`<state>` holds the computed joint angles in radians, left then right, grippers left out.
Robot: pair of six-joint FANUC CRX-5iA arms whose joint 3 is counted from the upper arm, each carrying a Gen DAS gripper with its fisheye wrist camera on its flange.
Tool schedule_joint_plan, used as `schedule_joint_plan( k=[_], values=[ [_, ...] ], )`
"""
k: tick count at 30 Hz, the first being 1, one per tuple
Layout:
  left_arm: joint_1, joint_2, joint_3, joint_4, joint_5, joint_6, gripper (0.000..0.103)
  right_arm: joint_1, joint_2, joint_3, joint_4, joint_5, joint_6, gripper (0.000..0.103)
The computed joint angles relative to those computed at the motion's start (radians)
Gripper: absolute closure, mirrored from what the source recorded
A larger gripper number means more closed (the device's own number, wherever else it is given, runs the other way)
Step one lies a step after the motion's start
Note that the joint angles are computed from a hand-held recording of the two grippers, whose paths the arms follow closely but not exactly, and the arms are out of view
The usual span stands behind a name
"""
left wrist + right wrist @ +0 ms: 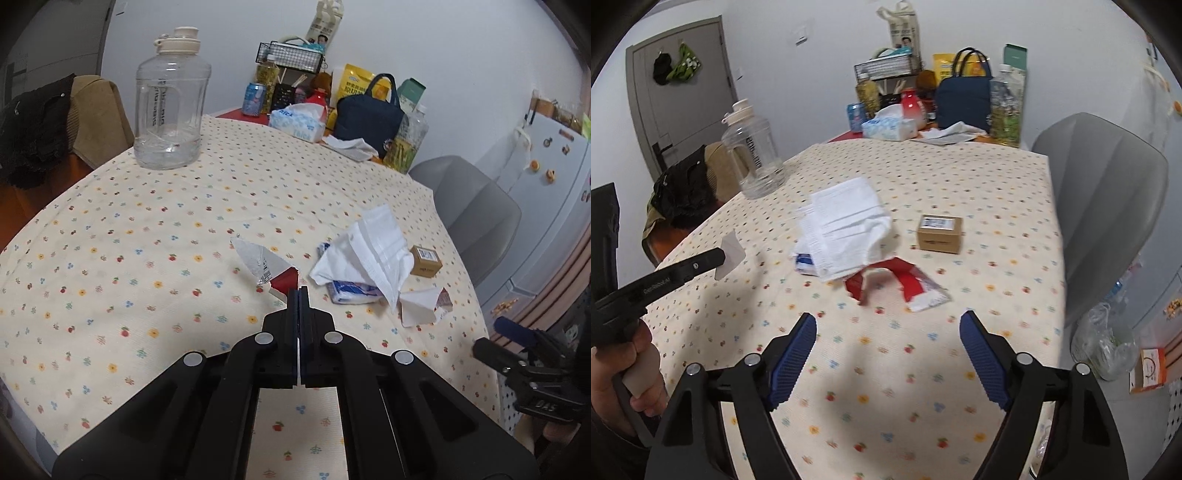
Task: Collect trash
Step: 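Grasp the red-and-white wrapper with the left tool while the right tool grasps a white paper scrap, then carry the wrapper and paper scrap over the beige trash bin with both tools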
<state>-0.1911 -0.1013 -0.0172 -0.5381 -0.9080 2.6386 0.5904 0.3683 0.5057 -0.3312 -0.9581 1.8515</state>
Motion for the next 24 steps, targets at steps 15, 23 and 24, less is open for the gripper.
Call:
schedule_joint_plan(
  k=[15,23,24],
  values=[
    [0.032,-0.05,-0.065,-0.009,0.016,0.031,0.102,0.073,0.137,0.143,0.076,-0.067,-0.083,0.06],
    [0.03,-0.055,-0.069,-0.01,0.025,0.029,0.102,0.075,0.131,0.133,0.08,-0.067,-0.085,0.1],
    [0.027,-0.054,-0.067,-0.013,0.026,0.031,0.102,0.073,0.124,0.128,0.078,-0.063,-0.082,0.1]
  ],
)
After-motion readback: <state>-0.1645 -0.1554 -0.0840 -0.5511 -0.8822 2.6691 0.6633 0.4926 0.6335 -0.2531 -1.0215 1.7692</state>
